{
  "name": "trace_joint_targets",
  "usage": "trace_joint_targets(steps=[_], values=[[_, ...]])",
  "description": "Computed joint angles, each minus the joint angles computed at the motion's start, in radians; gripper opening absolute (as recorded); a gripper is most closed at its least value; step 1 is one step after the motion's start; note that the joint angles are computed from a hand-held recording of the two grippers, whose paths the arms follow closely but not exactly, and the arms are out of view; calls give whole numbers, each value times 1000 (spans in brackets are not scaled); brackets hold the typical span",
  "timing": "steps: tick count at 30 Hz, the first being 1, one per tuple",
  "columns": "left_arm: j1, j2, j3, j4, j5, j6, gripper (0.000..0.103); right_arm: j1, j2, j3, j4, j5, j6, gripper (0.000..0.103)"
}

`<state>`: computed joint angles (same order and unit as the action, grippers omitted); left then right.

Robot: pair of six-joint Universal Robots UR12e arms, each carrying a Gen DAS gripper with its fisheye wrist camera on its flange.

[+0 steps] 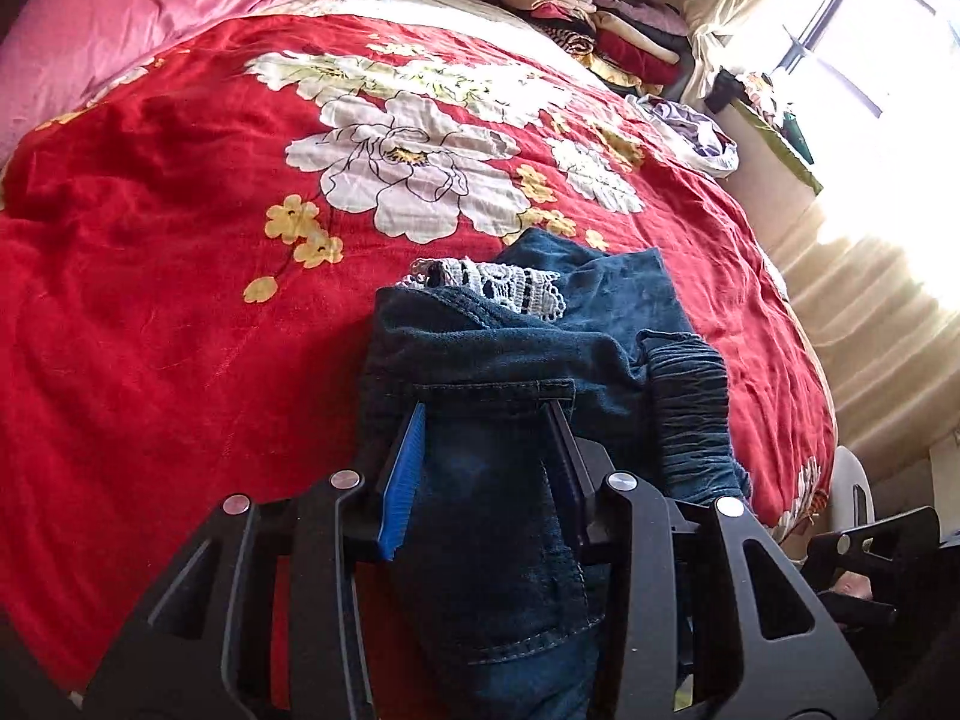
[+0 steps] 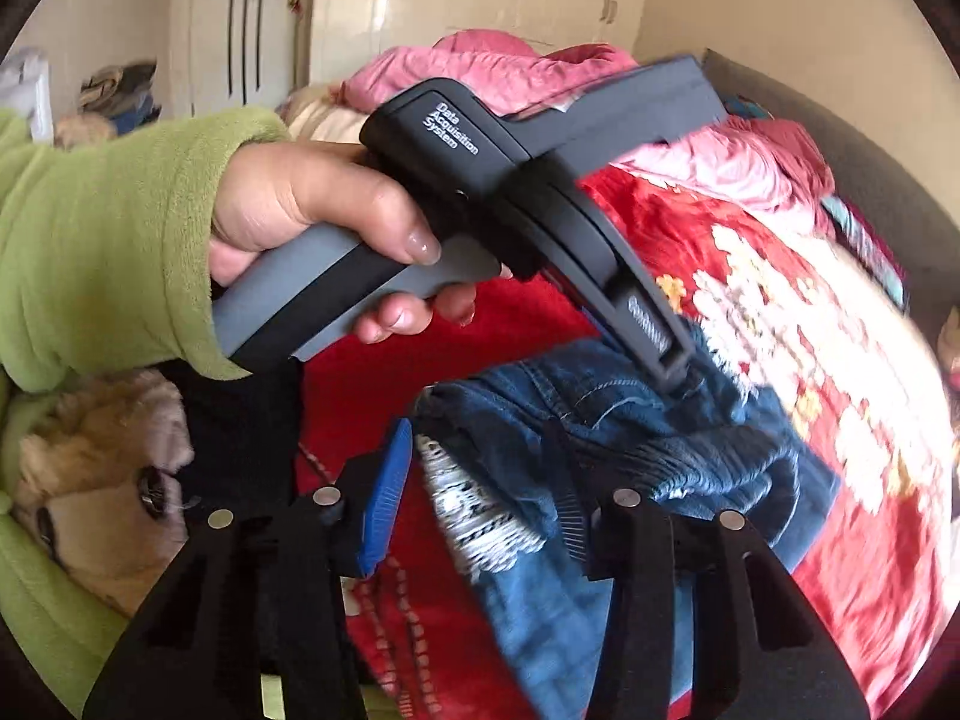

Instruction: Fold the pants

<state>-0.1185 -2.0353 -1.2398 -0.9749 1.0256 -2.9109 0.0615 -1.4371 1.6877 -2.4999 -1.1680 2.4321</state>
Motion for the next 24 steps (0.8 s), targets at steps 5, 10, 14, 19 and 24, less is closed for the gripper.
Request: trace_joint_targets(steps=[5,10,14,19,24], values=[[4,-2,1,-10,-12,3,32,28,42,-49,84,-104,-69,11],[8,-2,0,-14,-25,7,32,1,14,-46,186,19,-86,8],[8,-4,-2,-4,-31,-1,32,5,18,-16,174,-31,-70,8],[8,-1,-10,14,-30,-10,32,-6,15,2,144,15,-16,13],[0,14,-26,52,0,-1,33,-24,-5,14,119,69,50,26]])
